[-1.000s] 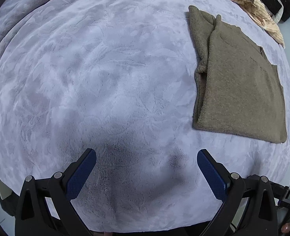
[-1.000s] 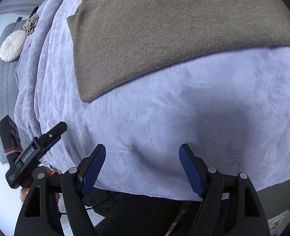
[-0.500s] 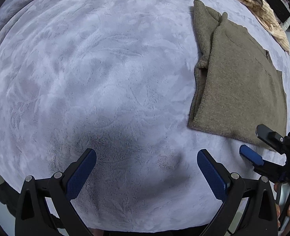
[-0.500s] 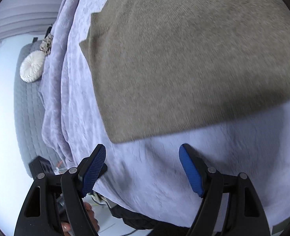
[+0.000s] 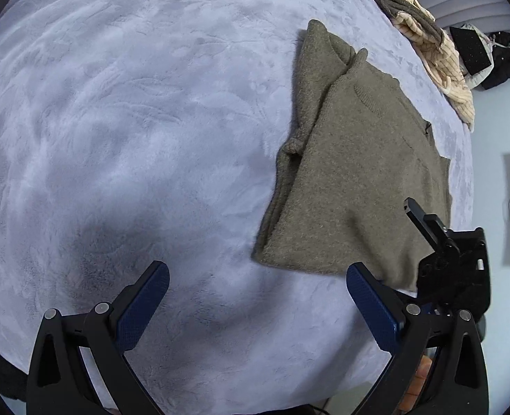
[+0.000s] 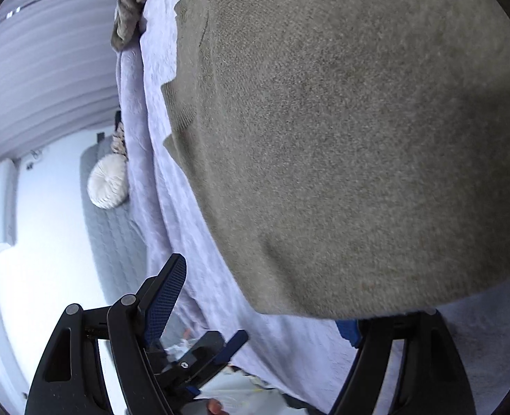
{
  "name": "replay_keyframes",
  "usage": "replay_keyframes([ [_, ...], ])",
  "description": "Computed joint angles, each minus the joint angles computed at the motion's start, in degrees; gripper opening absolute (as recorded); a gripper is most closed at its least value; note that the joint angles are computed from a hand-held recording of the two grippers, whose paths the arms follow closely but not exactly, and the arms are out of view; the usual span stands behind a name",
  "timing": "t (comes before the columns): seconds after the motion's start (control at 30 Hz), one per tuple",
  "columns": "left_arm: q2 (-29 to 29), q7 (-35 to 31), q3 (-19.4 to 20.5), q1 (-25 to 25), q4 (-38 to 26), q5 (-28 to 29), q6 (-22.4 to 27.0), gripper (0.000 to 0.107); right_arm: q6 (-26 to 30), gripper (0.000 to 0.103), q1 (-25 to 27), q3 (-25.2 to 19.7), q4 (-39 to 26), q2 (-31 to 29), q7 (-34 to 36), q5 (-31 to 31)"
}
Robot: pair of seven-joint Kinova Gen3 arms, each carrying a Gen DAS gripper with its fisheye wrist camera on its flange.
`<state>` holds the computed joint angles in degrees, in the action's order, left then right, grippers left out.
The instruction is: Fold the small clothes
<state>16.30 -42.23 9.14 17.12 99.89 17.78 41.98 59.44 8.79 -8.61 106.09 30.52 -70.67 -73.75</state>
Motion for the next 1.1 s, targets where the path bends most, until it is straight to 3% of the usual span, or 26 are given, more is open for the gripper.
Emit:
replay_keyframes([
  [0.1, 0.2, -3.9, 1.1, -2.9, 1.0, 5.1, -2.7, 0.103, 0.5, 0.064, 1.4, -1.3, 2.4, 2.3, 0.5, -6.2],
  [0.27, 1.6, -6.6, -0.6, -2.9, 0.7, 8.8, -3.2, 0.103, 3.3, 0.009, 1.2, -0.8, 3.5, 4.3, 2.1, -9.7],
  [0.33, 1.9, -9.5, 0.0, -4.4, 1.6, 12.7, -4.6, 0.103, 6.1, 0.009, 3.1, -1.1, 4.4, 5.4, 5.2, -13.2],
  [0.4, 1.8, -13.6, 3.5, -8.6, 3.5, 17.4, -7.3, 0.103, 8.6, 0.009, 3.8, -1.1, 4.6, 6.2, 7.3, -15.7],
  [0.47, 1.6, -18.2, 7.9, -13.6, 5.6, 22.0, -9.9, 0.103, 10.9, 0.009, 3.8, -0.4, 3.1, 6.6, 7.7, -15.3],
  [0.53, 1.8, -22.0, 9.5, -15.6, 5.9, 25.3, -11.1, 0.103, 12.6, 0.009, 3.7, -0.1, 1.1, 6.9, 7.7, -13.9],
  [0.7, 3.5, -19.6, 0.4, -7.5, 0.5, 21.8, -8.0, 0.103, 14.0, 0.009, 3.5, -0.1, -3.2, 7.2, 6.8, -10.8],
  [0.8, 5.3, -23.2, 0.8, -8.6, -1.1, 24.1, -7.4, 0.103, 14.8, 0.009, 3.8, -0.8, -4.1, 7.2, 7.1, -10.5],
  [1.0, 13.1, -37.1, 14.6, -21.4, -4.0, 33.5, -10.5, 0.103, 15.4, 0.009, 3.0, -1.4, -8.8, 7.5, 5.8, -7.7],
  [1.1, 17.0, -38.7, 13.0, -19.7, -10.0, 31.6, -6.9, 0.103, 15.6, 0.009, 2.8, -1.8, -11.3, 7.7, 4.6, -5.5],
])
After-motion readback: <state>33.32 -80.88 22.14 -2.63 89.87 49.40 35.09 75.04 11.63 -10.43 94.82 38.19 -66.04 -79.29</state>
